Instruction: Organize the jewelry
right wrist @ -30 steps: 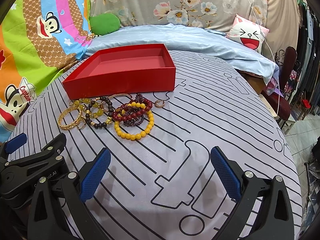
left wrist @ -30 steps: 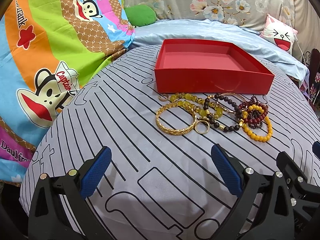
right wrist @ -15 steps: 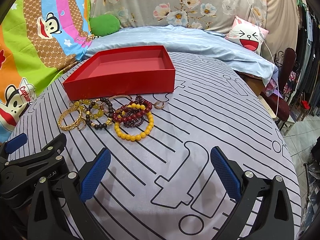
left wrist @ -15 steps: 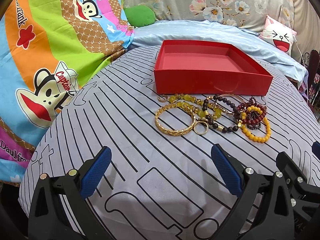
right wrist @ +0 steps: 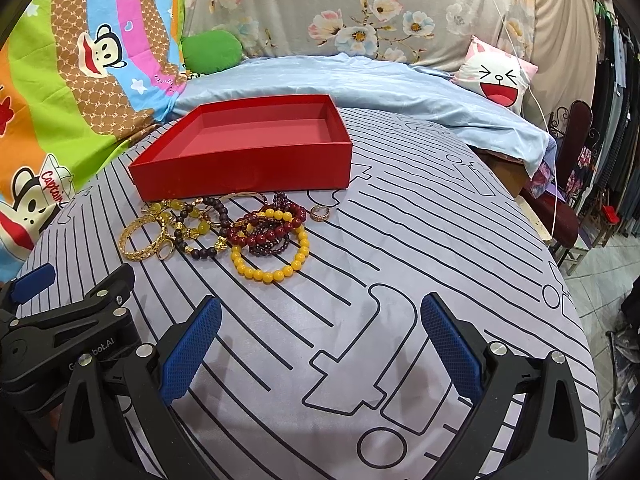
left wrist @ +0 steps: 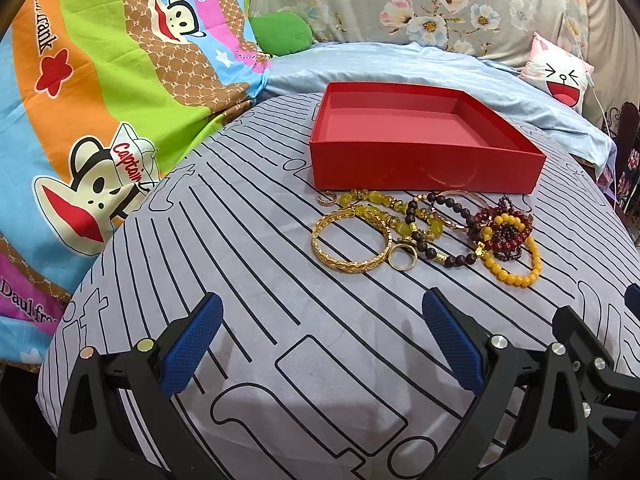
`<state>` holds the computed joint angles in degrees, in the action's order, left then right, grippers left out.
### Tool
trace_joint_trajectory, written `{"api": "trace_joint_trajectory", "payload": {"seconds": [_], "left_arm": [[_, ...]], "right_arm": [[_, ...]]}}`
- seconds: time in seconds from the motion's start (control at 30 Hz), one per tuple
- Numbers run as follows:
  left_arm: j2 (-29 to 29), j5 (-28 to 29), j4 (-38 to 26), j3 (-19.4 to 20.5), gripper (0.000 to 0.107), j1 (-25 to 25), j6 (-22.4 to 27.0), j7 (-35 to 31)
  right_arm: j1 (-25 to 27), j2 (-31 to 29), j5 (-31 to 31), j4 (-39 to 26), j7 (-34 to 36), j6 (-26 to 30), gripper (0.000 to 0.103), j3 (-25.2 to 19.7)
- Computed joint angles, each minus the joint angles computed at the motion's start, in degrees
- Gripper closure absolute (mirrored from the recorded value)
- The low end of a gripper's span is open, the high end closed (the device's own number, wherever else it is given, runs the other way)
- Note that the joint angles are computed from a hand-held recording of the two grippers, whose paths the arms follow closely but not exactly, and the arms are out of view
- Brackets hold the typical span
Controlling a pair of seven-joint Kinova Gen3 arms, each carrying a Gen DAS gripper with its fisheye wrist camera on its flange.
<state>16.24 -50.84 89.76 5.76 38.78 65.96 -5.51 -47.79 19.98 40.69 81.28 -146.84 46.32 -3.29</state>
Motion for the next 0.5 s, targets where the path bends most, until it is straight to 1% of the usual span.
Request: {"api": "trace_joint_trajectory", "payload": {"seconds": [0.5], "left_arm": [[-0.42,0.08,0.74,0.1,0.012,-0.52,-0.73,0.41]], "right_arm": [[0.41,0.26,-1.38,-0.45,0.91,0.15,0.007,-0.07]]}}
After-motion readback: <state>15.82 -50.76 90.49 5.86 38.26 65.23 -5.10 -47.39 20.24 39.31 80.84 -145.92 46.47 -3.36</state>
